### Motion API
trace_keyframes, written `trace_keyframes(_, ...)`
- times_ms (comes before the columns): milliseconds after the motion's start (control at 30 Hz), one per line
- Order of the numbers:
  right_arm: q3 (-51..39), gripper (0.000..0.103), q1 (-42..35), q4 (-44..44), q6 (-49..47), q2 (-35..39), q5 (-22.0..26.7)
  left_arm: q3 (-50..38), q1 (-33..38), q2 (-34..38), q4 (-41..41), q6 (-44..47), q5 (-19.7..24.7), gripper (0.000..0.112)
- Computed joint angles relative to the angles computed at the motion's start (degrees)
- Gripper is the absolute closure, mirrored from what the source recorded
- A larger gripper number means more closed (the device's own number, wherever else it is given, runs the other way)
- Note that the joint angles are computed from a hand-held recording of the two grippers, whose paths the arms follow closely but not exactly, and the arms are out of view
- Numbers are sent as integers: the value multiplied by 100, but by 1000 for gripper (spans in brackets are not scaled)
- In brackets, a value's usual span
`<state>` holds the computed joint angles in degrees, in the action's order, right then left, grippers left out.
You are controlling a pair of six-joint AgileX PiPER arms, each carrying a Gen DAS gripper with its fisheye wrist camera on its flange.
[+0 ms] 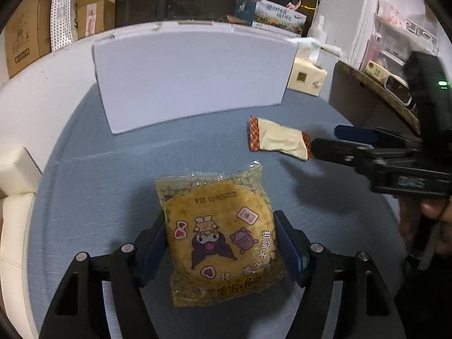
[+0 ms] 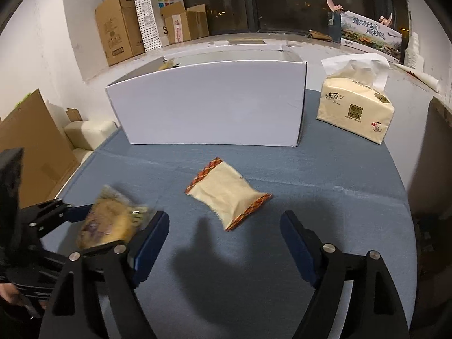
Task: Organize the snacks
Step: 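Grasp the last cracker pack with the left tool while the right tool grasps the cream pastry pack, then place both held packs into the white box and open both tools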
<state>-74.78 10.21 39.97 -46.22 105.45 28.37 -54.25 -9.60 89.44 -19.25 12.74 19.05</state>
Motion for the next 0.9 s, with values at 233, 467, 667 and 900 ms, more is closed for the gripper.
trace_keyframes(233,-1335,17,191,-1113,518,939,533,301,258,-590,-893,921,38,37)
trace_keyframes(467,-2427,17,279,-1638,314,1633,1308,439,432,-788,-1277,1315,24,37)
trace_keyframes(667,-2309,57,100,-1170,328,1542,1494,496,570,-1037,-1393,1480,147,37)
trace_keyframes(900,-1195,56,-216,390,-353,332,908,-703,741,-738,-1284,1423,525,37)
